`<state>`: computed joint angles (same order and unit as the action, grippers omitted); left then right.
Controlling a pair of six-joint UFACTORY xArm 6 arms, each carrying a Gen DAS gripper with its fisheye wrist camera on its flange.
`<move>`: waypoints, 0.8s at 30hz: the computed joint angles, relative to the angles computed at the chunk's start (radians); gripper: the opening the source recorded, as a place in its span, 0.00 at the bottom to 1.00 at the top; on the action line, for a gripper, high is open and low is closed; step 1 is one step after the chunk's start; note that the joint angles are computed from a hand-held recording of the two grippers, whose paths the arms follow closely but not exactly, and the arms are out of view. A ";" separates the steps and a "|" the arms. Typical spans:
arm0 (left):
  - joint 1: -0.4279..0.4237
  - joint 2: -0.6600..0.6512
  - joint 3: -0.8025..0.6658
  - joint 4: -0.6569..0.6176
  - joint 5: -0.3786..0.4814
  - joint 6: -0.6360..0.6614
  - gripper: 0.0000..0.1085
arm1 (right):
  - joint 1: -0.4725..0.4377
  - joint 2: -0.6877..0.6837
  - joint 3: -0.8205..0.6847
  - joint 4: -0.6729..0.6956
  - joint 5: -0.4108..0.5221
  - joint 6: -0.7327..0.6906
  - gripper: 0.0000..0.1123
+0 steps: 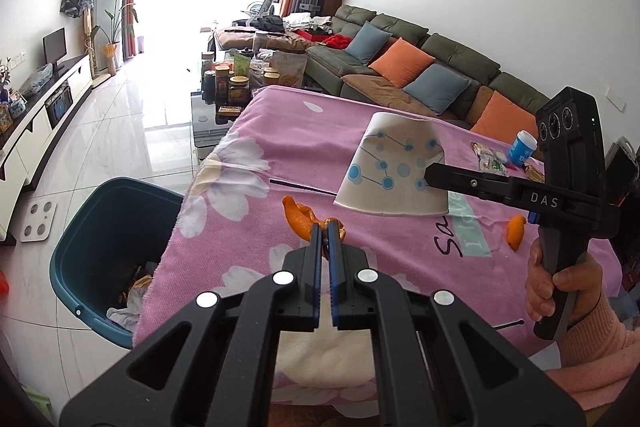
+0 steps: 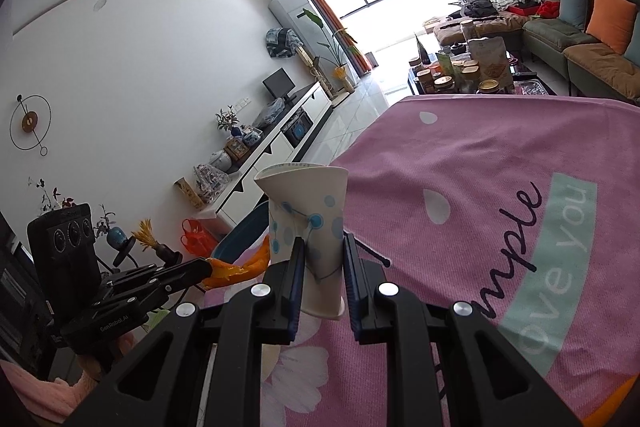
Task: Collect trash
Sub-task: 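Carry the paper cup and orange peel over the teal bin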
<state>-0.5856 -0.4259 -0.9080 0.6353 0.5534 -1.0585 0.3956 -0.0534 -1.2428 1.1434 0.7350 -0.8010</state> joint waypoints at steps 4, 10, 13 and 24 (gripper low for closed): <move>0.003 -0.019 0.006 0.015 0.016 -0.008 0.03 | 0.007 0.012 -0.016 0.002 0.010 -0.005 0.16; 0.013 -0.052 0.022 0.030 0.035 -0.018 0.03 | 0.028 0.028 -0.037 -0.007 0.019 0.004 0.16; 0.015 -0.069 0.031 0.038 0.049 -0.027 0.03 | 0.043 0.039 -0.051 -0.015 0.018 0.011 0.16; 0.041 -0.134 0.060 0.066 0.096 -0.044 0.03 | 0.081 0.105 -0.135 -0.031 0.037 0.026 0.16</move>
